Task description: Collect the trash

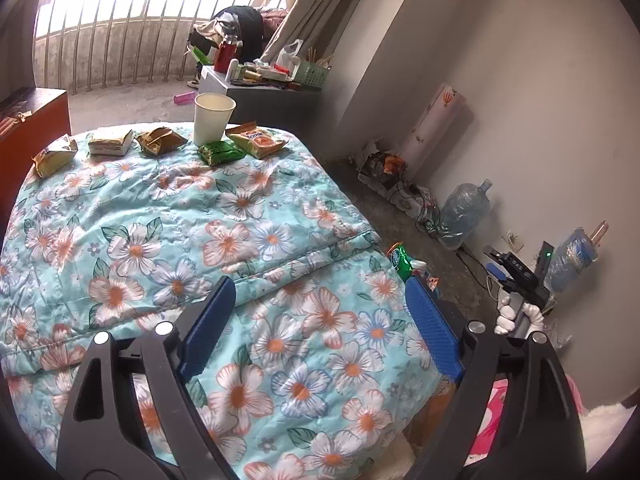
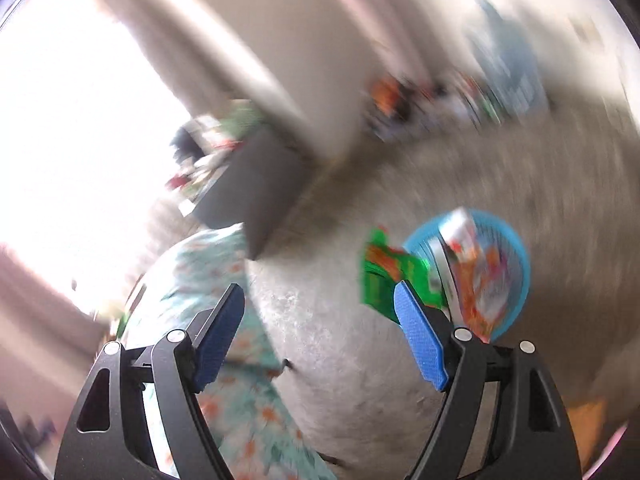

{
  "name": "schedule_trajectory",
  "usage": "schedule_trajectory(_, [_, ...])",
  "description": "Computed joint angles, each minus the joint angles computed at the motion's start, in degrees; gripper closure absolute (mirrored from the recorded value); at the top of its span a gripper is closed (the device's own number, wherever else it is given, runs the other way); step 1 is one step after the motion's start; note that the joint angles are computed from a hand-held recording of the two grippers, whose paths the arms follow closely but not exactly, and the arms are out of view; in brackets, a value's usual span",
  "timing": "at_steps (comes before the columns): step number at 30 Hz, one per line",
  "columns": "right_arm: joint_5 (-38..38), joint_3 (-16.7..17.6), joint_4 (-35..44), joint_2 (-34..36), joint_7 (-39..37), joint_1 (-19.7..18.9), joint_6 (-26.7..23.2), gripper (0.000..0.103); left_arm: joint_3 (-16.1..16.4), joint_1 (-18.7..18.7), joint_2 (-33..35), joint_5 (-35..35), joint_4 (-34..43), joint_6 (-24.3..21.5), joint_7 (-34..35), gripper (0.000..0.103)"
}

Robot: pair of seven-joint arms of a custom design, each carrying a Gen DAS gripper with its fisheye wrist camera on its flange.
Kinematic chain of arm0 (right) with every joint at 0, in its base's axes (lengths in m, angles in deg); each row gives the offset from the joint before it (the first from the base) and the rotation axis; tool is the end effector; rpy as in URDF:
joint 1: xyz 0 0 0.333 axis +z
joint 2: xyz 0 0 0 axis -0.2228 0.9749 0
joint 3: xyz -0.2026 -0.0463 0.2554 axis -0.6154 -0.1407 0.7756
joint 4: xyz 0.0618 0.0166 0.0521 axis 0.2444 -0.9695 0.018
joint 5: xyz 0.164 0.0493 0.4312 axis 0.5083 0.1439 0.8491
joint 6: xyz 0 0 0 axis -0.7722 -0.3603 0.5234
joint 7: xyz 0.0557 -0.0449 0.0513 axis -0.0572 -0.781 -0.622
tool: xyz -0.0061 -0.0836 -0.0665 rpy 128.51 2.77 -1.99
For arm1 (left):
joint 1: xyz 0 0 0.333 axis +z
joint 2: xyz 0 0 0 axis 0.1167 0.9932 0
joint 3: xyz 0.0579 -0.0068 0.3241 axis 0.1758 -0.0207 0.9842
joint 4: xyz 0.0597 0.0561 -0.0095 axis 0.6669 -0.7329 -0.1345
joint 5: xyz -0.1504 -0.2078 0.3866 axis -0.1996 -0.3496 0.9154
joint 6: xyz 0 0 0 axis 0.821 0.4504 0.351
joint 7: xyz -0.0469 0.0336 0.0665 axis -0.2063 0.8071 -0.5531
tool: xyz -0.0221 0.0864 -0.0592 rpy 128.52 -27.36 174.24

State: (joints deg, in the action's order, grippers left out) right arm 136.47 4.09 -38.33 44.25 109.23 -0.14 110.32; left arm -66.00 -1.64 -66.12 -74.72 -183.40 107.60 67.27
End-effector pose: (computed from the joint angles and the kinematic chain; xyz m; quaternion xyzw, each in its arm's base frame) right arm 0.6671 0.1838 0.5065 -0.6544 0.5966 -0.0554 0.4613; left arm 0.3433 -0.1771 0.5871 -0.7647 0.4711 -0.3866 0.2094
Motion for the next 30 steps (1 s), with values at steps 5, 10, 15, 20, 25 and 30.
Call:
schedule_trajectory(5, [-3.2, 1.0, -13.0, -16.9, -6.0, 6.1, 10.3, 0.007, -8.5, 4.2, -0.7, 3.4, 3.0, -5.0, -10.4, 0.009])
schedule_trajectory(10, [-12.9, 5.8, -22.8, -28.7, 1.2, 6.3, 13.9, 0.007, -13.0, 3.9, 2.4, 6.9, 7.0, -12.1, -17.8, 0.009])
schedule_trajectory(15, [-29.8, 15.2, -28.4, -36.9, 12.5, -2.1, 4.9, 0.007, -16.6, 2.5, 5.4, 11.4, 10.5, -20.0, -22.3, 0.009])
schedule_trajectory(20, [-36.2, 14.8, -30.2, -38.9, 16.7, -1.2, -3.5, 0.007, -15.7, -1.6, 7.9, 12.7, 12.1, -25.3, -25.7, 0.009])
schedule_trajectory(25, [-42.3, 13.5, -30.7, -39.0, 21.1, -0.5, -7.5, 0.007, -12.9, -6.1, 12.0, 13.1, 14.1, -29.9, -26.4, 0.009])
schedule_trajectory(30, [-48.5, 12.3, -30.6, -38.0, 24.9, 0.2, -8.7, 0.007, -10.9, -8.6, 14.1, 13.3, 15.4, -32.0, -26.6, 0.009])
